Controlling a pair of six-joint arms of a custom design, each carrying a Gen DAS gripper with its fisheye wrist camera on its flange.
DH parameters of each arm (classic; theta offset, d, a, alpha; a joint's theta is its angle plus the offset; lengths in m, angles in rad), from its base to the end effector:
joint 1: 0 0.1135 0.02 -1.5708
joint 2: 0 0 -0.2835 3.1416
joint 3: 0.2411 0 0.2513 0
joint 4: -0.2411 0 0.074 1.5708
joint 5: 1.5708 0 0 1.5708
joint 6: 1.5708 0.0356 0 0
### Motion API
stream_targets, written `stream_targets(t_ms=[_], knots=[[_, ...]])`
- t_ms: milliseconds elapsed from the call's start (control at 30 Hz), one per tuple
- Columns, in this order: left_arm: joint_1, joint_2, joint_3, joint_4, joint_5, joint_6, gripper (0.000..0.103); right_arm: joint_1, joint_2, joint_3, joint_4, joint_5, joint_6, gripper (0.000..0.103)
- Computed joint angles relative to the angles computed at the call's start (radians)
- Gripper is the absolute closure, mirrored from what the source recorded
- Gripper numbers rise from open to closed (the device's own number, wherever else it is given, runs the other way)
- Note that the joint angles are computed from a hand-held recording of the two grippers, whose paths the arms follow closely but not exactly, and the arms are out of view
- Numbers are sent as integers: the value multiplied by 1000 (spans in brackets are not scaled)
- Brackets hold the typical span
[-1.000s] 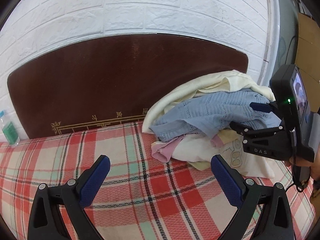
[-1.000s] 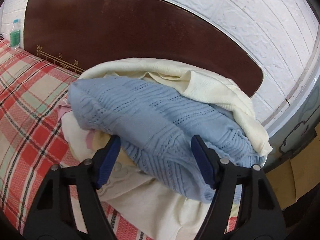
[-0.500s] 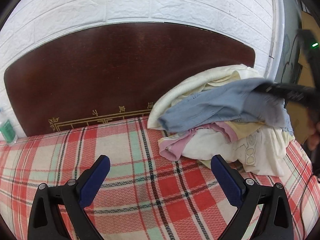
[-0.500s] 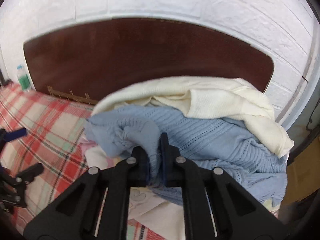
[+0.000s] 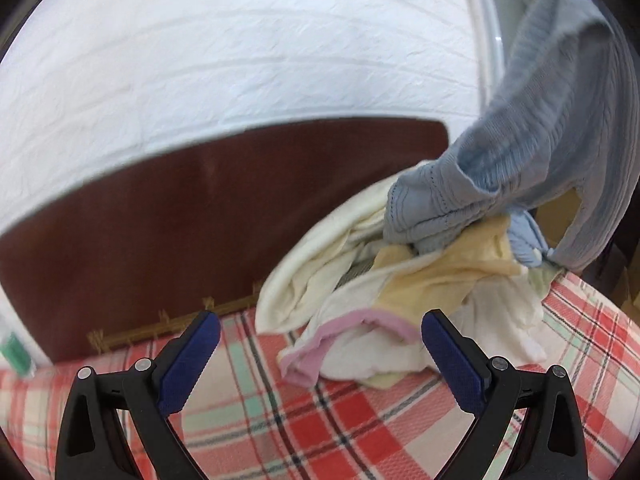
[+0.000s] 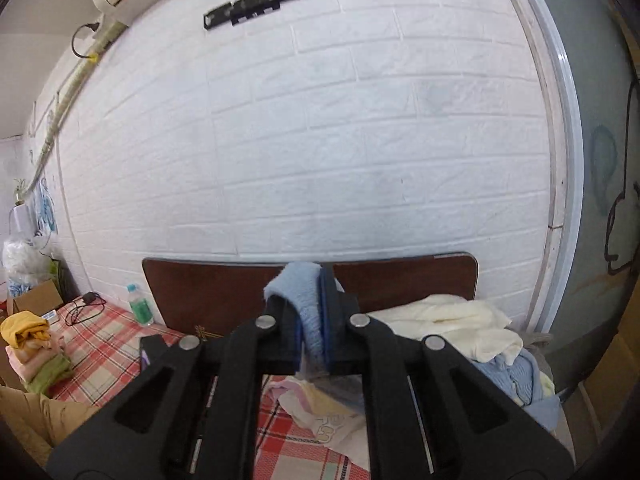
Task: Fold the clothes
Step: 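Grasp the blue cardigan with the right gripper and lift it off the pile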
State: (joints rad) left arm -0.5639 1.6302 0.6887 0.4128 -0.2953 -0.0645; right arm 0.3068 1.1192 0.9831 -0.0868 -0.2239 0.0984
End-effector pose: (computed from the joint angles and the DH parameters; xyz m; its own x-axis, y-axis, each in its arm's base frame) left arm 0.2779 -0.1635 0.1800 -0.4447 0.2083 -0.8711 0.2709 0.9583 0.0908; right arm 0.2381 0.0837 0.3709 -0.2589 0.0185 -0.9657 -0.4778 0.8665 0.1447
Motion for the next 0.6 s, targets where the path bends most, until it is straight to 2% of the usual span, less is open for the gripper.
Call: stream_targets(t_ms=[133,267,400,533,600], knots=[[-26,-59,10,-4,66,70,1,58,-131,16,-64,29,-17,94],[-62,-133,-17,15,88,102,1,121,-237,38,-109,38,-4,94],[-113,-214,-54,17,137,119,1,254,-335,59,-168,145,-27,94],[-208,-338,-170,80,201,163,1,368,-401,81,-243,217,4,94],[-280,-381,-210,115,157,219,1,450,-429,88,-276,287,21,94]])
